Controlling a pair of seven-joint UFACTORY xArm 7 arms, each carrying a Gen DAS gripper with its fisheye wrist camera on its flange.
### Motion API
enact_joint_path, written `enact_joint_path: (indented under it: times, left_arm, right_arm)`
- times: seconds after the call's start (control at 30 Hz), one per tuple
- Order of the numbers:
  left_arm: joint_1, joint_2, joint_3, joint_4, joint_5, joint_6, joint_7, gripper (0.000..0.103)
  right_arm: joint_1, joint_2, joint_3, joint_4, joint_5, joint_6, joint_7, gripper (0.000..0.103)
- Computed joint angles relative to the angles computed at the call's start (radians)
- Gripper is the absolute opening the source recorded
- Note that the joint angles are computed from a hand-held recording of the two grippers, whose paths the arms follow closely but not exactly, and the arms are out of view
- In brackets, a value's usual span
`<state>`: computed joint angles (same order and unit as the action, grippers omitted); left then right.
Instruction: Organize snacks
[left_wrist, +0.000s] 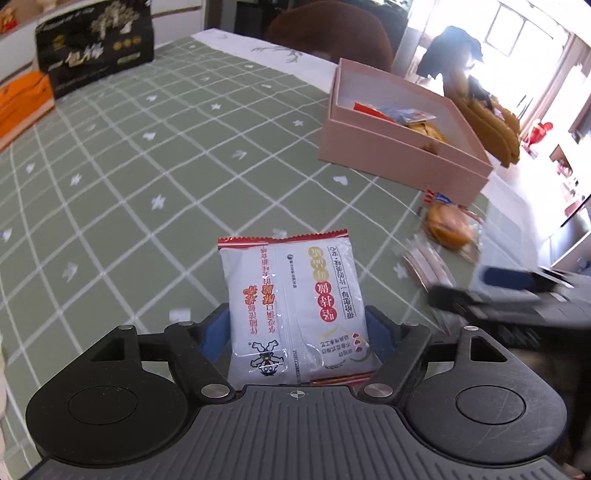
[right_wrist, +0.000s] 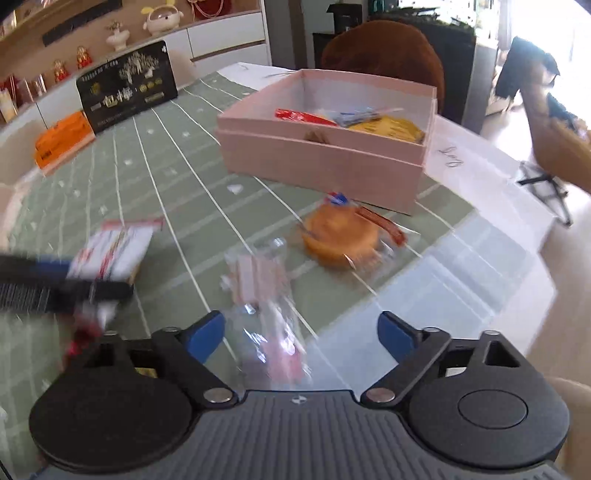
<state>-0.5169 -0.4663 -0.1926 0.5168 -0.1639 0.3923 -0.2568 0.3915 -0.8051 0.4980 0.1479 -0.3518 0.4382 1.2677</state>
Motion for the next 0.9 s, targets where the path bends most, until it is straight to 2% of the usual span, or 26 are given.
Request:
enact_joint_path:
  times: [0.1,0.17,0.23,0.3,0.33,0.4,0.53,0.7,0.8,0.9]
  left_arm:
    - [-0.034,-0.049,0.034,-0.021,-0.050,0.030,0.019,0.081]
    - [-0.039,-0.082,0.034,-0.035,-0.063,0.041,0.020,0.081]
    - [-0.043,-0.111,0.032,-0.047,-0.071,0.053,0.017,0.081]
    - [-0.048,-0.126,0.029,-0.055,-0.076,0.065,0.014,0.081]
    - [-0.050,-0.128,0.027,-0.056,-0.078,0.069,0.012,0.081]
    - [-0.056,-0.132,0.022,-0.059,-0.085,0.072,0.004,0.081]
    - [-0.072,-0.137,0.017,-0.065,-0.099,0.071,-0.007,0.081]
    - [-0.075,-0.133,-0.006,-0.051,-0.080,0.065,-0.024,0.081]
    - [-0.074,-0.118,-0.011,-0.028,-0.075,0.016,-0.034,0.081]
    - [-0.062,-0.080,-0.013,0.020,-0.061,-0.074,-0.044,0.081]
  right_arm:
    - [-0.084,0.108,0.002,0.035,-0.032,-0.095,-0.017,0.087]
    - [-0.141,0.162,0.069,0.092,-0.078,-0.043,-0.009,0.080]
    - [-0.127,0.189,0.072,0.121,-0.109,-0.016,-0.031,0.059]
    - [-0.078,0.188,0.034,0.118,-0.105,-0.021,-0.067,0.051]
    - [-0.056,0.181,0.023,0.114,-0.101,-0.016,-0.080,0.041]
    - [-0.009,0.154,-0.011,0.100,-0.076,0.003,-0.113,0.039]
    - [0.069,0.037,-0.062,0.051,-0.008,0.060,-0.153,0.038]
    - [0.154,-0.192,-0.132,-0.024,0.093,0.145,-0.204,0.038]
    - [0.162,-0.326,-0.146,-0.046,0.127,0.205,-0.228,0.018]
    - [0.132,-0.447,-0.152,-0.051,0.134,0.230,-0.251,0.018]
